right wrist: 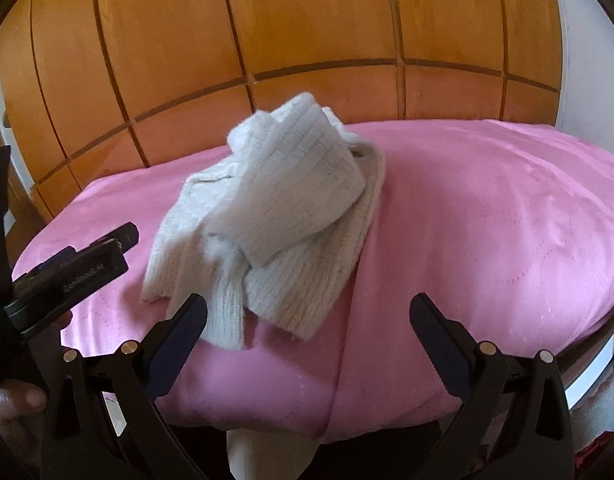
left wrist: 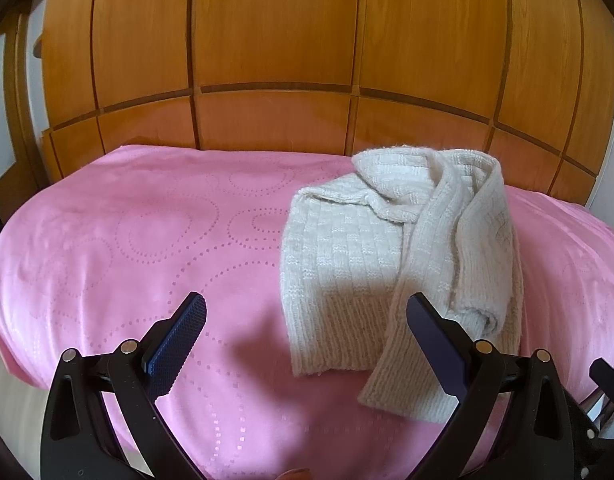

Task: Fold small clothes

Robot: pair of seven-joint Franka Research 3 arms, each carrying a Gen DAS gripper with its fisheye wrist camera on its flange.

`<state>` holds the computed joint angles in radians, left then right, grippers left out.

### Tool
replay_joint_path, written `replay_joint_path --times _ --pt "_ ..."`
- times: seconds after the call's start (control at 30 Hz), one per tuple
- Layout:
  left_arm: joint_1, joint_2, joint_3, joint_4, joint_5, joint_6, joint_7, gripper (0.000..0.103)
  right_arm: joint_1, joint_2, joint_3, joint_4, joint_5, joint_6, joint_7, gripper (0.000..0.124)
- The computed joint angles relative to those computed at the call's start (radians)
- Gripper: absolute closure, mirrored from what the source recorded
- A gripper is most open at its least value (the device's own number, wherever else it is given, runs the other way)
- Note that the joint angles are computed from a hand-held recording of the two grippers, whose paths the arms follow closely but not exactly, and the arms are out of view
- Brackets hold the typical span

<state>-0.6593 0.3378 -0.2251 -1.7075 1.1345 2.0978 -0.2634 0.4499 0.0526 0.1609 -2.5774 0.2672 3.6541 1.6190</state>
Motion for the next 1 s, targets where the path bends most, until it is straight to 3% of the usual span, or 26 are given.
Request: replay_joint_path --times 0.03,0.33,0.5,0.67,0.73,0.83,0.93,1.0 --pt "-0.001 -0.002 0.000 -0.003 0.000 0.000 -0.002 0.004 -0.012 -0.001 -0.001 -0.004 -0.047 -0.001 0.036 0.023" --pt "-0.002 -0.009 -0.003 -0.012 0.003 0.005 -0.002 0.004 -0.007 0.004 -0.004 0.005 0.004 -0.010 0.020 0.023" --pt "0.001 0.009 0.002 0.014 -0.006 0.015 0.025 0.004 -0.031 0.010 -0.009 0.014 -0.055 -0.018 0.078 0.023" --pt "0.011 0.016 0.004 0.019 -0.010 0.052 0.053 0.004 -0.082 0.013 -0.018 0.038 -0.162 -0.078 0.197 0.023" --pt "0.024 0.006 0.005 0.001 -0.007 0.107 0.091 0.004 -0.144 0.013 -0.016 0.054 -0.332 -0.107 0.331 0.023" --pt "0.044 -0.018 0.008 -0.044 0.016 0.210 0.115 0.004 -0.176 0.018 -0.028 0.085 -0.372 -0.105 0.397 0.023" --pt "0.083 -0.039 0.003 -0.098 0.026 0.388 0.157 0.004 -0.205 0.042 -0.033 0.136 -0.418 -0.099 0.428 0.023" --pt "0.092 -0.028 0.002 -0.103 0.026 0.462 0.194 0.004 -0.266 0.070 -0.007 0.183 -0.544 -0.108 0.519 0.023"
